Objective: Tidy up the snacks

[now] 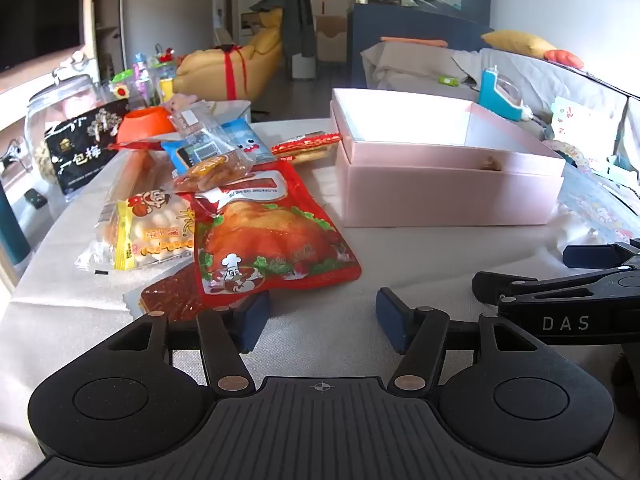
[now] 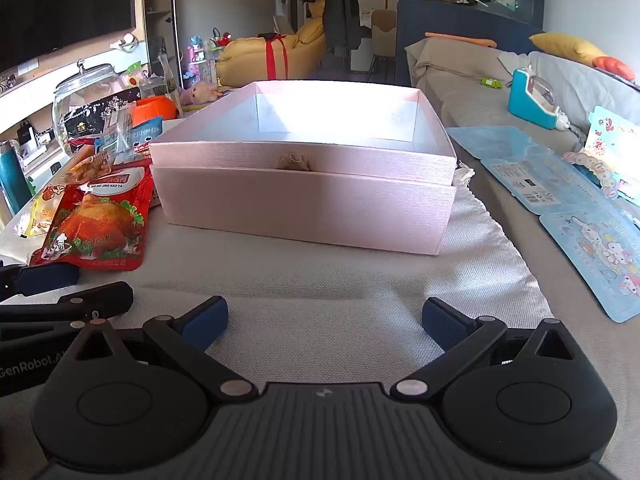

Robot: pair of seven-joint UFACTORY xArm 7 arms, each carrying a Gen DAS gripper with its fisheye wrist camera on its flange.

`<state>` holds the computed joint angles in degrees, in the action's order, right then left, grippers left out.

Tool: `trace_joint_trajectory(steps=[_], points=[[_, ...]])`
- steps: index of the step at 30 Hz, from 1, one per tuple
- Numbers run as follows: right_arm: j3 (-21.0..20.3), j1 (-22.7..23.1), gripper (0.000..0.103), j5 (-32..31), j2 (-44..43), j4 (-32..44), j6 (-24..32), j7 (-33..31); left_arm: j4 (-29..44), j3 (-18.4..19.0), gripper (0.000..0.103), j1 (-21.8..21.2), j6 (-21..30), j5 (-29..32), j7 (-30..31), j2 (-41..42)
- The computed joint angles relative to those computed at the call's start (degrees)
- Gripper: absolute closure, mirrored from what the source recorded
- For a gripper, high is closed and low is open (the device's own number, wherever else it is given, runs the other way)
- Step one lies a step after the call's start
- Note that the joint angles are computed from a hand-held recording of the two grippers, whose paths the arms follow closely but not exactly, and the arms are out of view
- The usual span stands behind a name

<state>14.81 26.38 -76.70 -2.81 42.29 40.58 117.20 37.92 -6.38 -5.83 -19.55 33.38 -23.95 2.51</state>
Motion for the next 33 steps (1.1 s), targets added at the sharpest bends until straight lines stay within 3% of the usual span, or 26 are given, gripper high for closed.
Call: trace_joint_trajectory(steps=[1,15,19,23,33], points=[[0.03,0.02,0.0,-0.23,0.01,0.0,0.09,0.25,-0.35,0.22,0.038,-0.79,0.1,-2.25,2.22,-0.18],[0.0,0.01,0.0,0.01,-0.2,-0.18,-0.09,0.09,-0.3,0.04,0.038,-0.52,0.04,-1.94,1.85,-0.13],[0.02,-0.06,0.0,0.0,-0.22,-0.2,-0.16,0.1,0.44,-0.21,0.038,0.91,-0.28,2.91,-2.82,0.22],[0.04,-0.07,0.0,-0.03,-0.18,-0.16,-0.16,0.13,-0.37,0.44,0.038,-0.39,0.04,-1.56,2.25,-0.27],[0.01,-0.06,0.0,-0.03,-0.13,-0.12,-0.17,0.12,-0.39,-0.05,0.038,-0.57,-0.21,-2.77,2.67,0.11]])
